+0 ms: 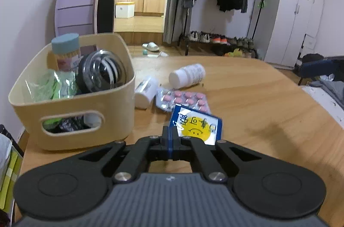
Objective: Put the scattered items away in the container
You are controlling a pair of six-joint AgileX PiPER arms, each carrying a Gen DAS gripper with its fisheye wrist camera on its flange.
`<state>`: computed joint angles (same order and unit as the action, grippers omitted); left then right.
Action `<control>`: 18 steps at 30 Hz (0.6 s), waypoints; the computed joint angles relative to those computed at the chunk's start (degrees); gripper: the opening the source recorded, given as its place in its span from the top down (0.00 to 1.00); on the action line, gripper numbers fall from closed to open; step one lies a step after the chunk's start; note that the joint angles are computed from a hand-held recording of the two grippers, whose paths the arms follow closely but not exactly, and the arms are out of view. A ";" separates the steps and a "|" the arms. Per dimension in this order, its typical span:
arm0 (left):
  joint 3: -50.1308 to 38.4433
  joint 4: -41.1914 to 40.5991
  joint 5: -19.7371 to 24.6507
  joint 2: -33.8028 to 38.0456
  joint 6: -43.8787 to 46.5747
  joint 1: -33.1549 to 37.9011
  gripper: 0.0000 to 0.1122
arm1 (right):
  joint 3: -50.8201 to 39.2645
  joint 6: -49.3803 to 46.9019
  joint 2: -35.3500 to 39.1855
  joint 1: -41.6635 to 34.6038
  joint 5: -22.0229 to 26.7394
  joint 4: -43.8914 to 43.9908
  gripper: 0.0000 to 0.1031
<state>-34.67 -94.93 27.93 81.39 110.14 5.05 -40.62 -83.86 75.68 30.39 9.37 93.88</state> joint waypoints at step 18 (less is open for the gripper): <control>-4.37 8.03 9.23 -8.66 -10.90 5.32 0.99 | -0.38 -2.99 0.76 0.18 -0.02 2.76 0.00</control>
<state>-39.04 -86.90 37.16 72.73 99.24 10.37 -41.00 -86.85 76.44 30.57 9.36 96.65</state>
